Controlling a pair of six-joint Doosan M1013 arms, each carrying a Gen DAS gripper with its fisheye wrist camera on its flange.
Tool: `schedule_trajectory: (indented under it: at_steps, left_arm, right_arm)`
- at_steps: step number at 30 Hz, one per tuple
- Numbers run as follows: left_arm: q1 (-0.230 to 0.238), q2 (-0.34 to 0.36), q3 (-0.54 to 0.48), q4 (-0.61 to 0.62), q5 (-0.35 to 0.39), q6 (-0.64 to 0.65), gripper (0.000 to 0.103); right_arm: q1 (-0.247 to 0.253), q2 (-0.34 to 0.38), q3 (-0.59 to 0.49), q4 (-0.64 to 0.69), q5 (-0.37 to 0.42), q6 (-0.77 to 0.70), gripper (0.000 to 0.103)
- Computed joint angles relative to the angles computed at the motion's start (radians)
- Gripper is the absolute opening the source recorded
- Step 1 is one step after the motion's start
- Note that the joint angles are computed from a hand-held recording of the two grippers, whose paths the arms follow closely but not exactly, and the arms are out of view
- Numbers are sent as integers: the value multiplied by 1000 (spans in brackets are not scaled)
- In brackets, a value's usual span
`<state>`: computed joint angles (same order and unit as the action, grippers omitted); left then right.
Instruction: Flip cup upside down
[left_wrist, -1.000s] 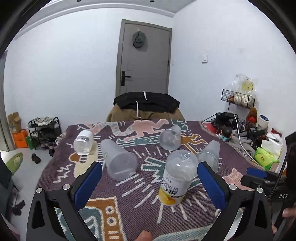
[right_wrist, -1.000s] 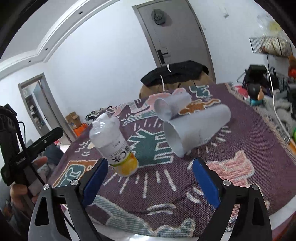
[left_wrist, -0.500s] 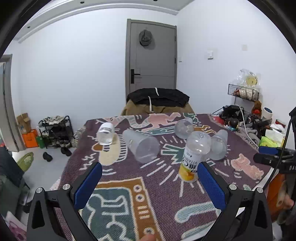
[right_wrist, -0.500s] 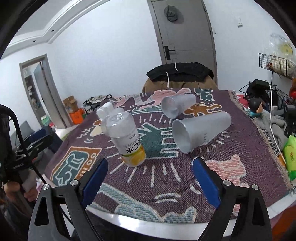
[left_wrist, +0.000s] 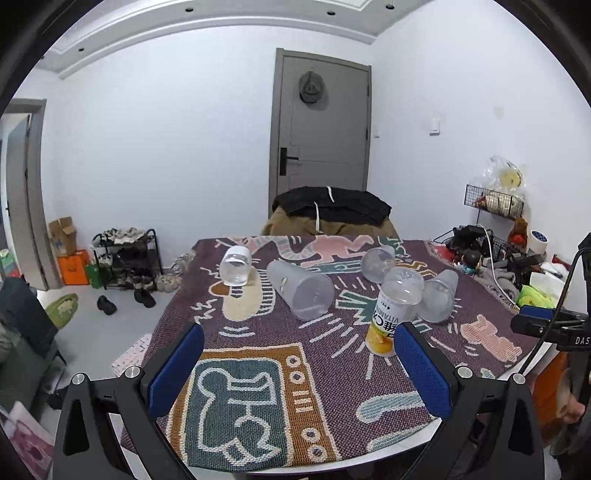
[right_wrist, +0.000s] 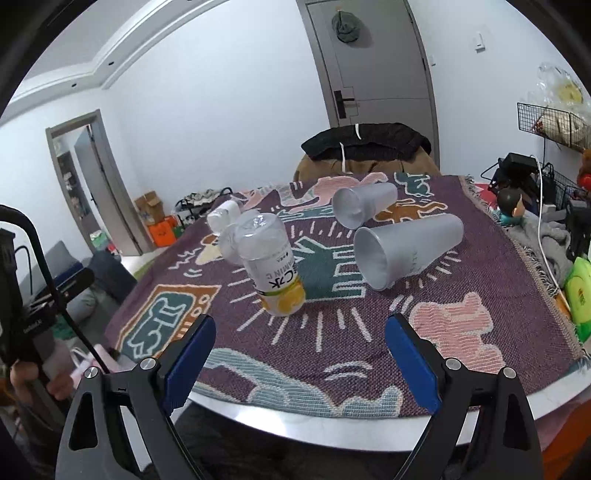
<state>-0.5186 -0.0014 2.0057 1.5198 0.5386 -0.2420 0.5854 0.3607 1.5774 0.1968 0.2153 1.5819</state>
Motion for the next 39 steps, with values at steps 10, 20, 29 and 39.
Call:
schedule_trajectory:
  at_steps: [10,20,29,39]
  left_arm:
    - [12,-3,1,2,-10,-12,103]
    - [11,3,-1,-20,-3,3,103]
    - [12,5,2,1,-6,-15,103]
    - [9,7,0,-3,-9,-4,103]
  right_arm:
    - [4,6,-7,6,-1,-25,93]
    - [3,10,-7,1,-1,-18,93]
    - [2,14,-8,29,-7,-44,93]
    - [3,17,-5,73,-25,-90,93]
